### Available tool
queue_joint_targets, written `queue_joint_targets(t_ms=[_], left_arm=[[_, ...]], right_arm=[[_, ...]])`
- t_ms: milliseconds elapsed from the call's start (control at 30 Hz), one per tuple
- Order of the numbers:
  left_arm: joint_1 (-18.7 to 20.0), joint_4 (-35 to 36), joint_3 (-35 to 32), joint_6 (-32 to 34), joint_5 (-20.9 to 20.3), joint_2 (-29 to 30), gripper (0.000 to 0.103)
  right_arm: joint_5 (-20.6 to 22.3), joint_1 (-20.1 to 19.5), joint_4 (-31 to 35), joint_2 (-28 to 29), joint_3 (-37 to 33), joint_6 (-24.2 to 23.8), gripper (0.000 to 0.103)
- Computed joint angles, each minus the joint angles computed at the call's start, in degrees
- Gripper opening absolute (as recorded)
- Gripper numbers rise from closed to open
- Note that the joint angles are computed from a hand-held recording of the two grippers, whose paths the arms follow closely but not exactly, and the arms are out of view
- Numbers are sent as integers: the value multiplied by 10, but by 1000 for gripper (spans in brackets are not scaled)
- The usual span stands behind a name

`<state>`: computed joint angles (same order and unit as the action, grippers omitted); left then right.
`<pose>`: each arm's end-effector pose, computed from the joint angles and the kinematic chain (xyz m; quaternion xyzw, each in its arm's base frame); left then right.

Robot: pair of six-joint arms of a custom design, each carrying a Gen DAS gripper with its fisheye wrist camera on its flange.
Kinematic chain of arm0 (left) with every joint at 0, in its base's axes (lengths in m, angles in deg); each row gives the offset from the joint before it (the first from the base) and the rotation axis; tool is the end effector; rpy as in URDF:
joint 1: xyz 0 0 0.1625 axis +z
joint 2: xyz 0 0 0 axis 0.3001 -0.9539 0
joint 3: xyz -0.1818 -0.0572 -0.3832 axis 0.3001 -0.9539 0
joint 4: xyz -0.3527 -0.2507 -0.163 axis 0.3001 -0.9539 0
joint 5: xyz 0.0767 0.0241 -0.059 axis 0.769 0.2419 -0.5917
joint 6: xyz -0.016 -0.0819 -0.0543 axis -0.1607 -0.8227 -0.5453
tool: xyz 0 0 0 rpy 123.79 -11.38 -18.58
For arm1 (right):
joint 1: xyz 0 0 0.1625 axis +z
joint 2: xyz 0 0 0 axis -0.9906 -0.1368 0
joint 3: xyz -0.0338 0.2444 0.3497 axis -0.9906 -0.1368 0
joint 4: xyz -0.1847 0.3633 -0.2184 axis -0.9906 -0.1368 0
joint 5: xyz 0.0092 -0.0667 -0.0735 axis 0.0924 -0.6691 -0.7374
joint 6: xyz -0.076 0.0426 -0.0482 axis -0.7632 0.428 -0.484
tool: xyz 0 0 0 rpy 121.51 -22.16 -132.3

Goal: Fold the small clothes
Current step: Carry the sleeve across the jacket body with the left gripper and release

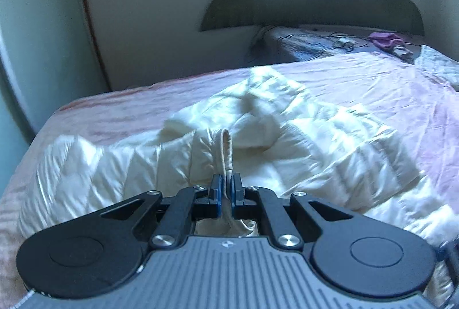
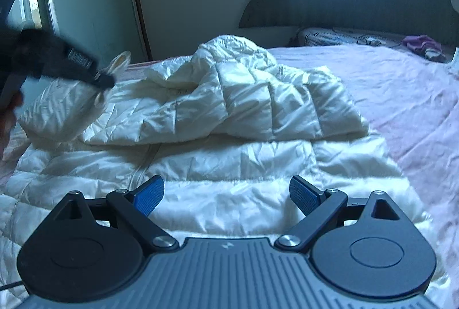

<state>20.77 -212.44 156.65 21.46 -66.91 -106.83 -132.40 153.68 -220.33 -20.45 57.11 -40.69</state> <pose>-0.3015 -0.5228 0.0296 0.2121 0.8062 -0.3929 0.3880 -0.0033 -0.4496 0.1866 0.2401 -0.8690 0.3762 0.2135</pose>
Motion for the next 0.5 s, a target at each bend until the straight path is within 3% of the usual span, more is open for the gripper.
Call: queue_joint_targets(t_ms=[267, 500], left_arm=[[-12, -24, -82, 64, -34, 52, 7], [-8, 17, -151, 87, -48, 105, 6]], right_arm=[[17, -16, 3, 4, 3, 3, 98], [20, -18, -14, 17, 6, -13, 100]])
